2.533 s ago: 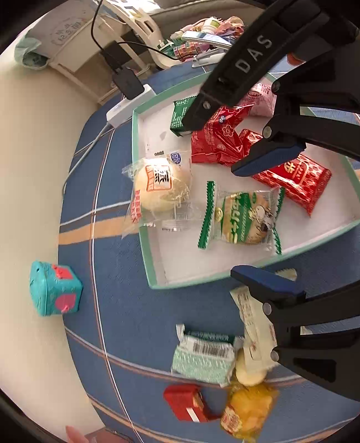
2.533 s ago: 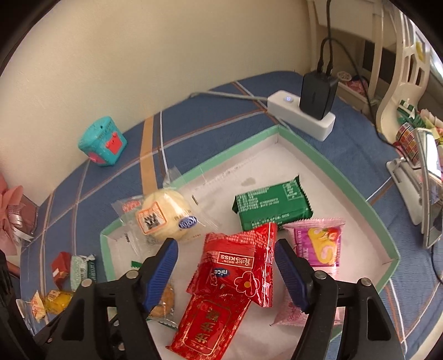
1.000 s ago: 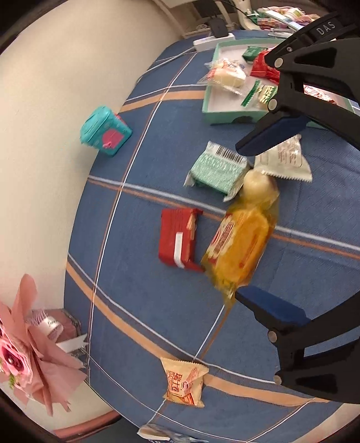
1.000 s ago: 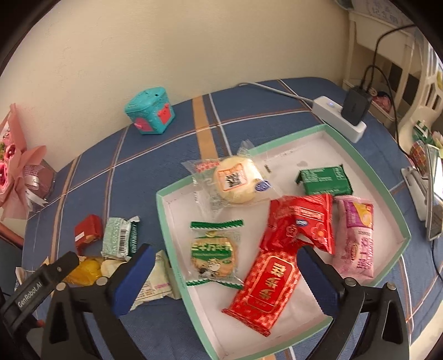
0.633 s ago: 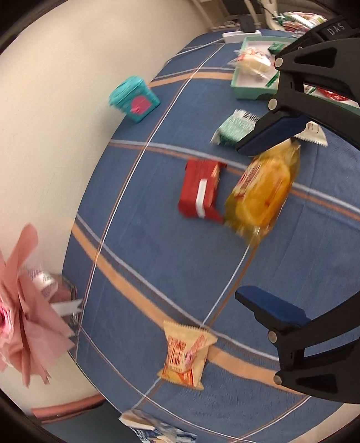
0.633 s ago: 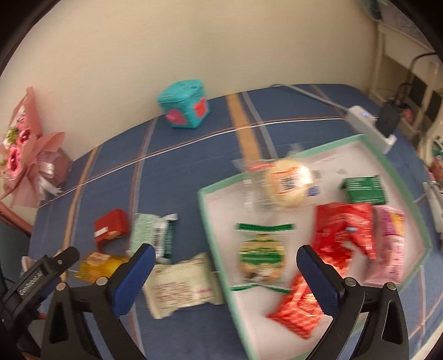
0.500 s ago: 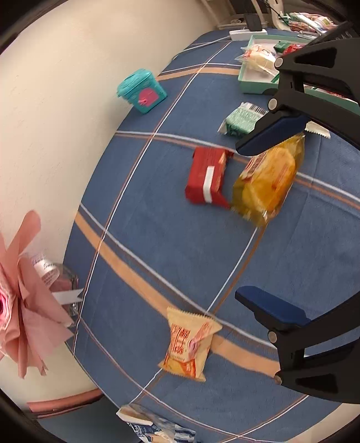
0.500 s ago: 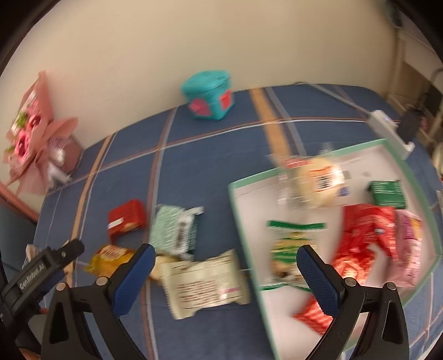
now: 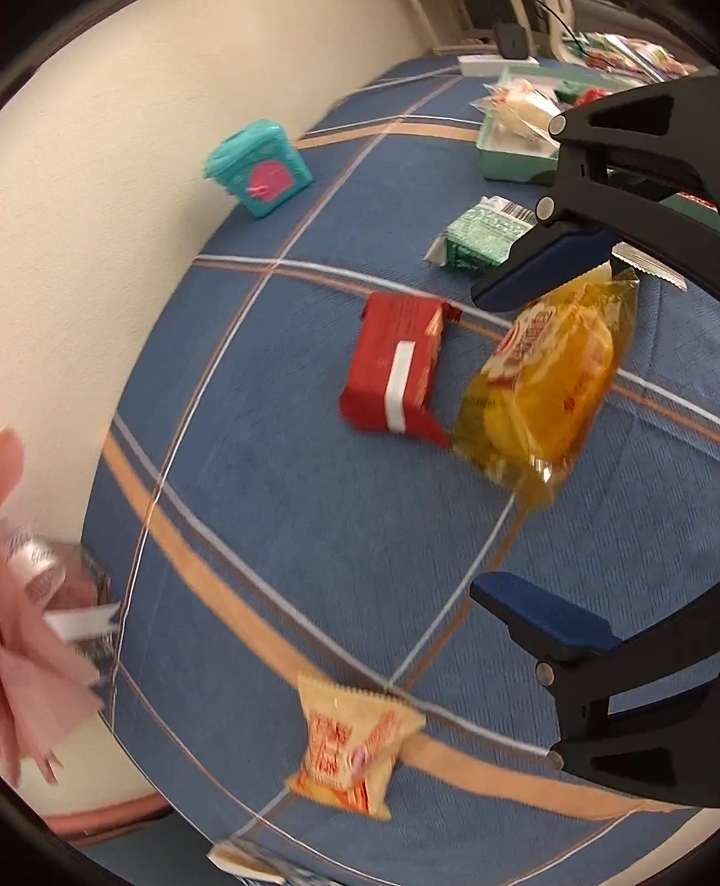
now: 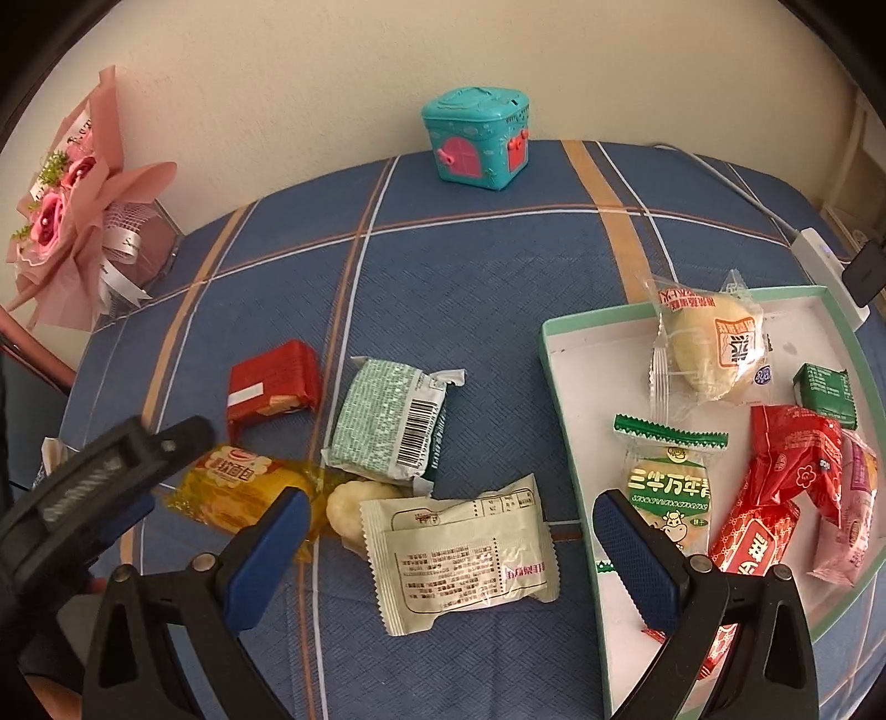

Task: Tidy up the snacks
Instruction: 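Move both open tools back over the remaining snacks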

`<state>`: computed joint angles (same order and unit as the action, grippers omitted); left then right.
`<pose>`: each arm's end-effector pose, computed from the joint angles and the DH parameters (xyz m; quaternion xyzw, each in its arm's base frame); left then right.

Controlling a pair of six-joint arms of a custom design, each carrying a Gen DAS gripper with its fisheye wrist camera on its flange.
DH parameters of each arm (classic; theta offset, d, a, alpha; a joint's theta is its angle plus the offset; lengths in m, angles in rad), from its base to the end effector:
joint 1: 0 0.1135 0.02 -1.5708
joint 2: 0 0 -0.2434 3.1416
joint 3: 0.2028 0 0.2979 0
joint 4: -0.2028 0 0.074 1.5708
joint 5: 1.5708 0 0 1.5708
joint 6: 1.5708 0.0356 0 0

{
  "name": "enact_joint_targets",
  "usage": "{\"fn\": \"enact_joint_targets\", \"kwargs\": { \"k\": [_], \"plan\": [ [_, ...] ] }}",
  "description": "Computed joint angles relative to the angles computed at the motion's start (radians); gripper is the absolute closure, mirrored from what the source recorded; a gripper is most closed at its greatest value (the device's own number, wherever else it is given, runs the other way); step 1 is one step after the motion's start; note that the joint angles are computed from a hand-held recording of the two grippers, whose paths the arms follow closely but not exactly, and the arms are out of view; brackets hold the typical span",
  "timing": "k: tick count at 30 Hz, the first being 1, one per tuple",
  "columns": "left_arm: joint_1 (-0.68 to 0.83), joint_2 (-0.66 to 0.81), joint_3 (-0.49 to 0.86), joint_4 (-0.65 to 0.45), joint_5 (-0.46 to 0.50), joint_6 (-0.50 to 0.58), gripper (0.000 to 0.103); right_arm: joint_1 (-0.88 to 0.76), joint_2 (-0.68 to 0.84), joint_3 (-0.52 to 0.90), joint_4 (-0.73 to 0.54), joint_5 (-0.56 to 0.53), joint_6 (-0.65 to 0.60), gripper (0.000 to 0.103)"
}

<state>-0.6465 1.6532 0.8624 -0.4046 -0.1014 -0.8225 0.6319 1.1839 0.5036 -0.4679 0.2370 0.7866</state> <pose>0.2640 -0.1947 0.0890 -0.0956 0.9765 -0.0880 0.1717 0.1964 0.1334 0.1030 0.0998 0.9661 0.0479 0.2333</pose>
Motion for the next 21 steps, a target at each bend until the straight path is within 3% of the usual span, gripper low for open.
{"fn": "enact_joint_targets", "kwargs": {
  "k": [7,15,21],
  "plan": [
    [-0.045,0.093,0.079,-0.046,-0.003,0.068,0.008,-0.019,0.027,0.002,-0.001,-0.005,-0.023,0.0],
    [-0.003,0.011,-0.001,-0.072,0.019,0.093,0.008,-0.034,-0.004,-0.018,-0.02,-0.022,-0.022,0.0],
    [0.043,-0.033,-0.062,-0.048,0.042,0.033,0.008,-0.054,-0.04,-0.04,-0.037,-0.042,-0.023,0.0]
  ]
}}
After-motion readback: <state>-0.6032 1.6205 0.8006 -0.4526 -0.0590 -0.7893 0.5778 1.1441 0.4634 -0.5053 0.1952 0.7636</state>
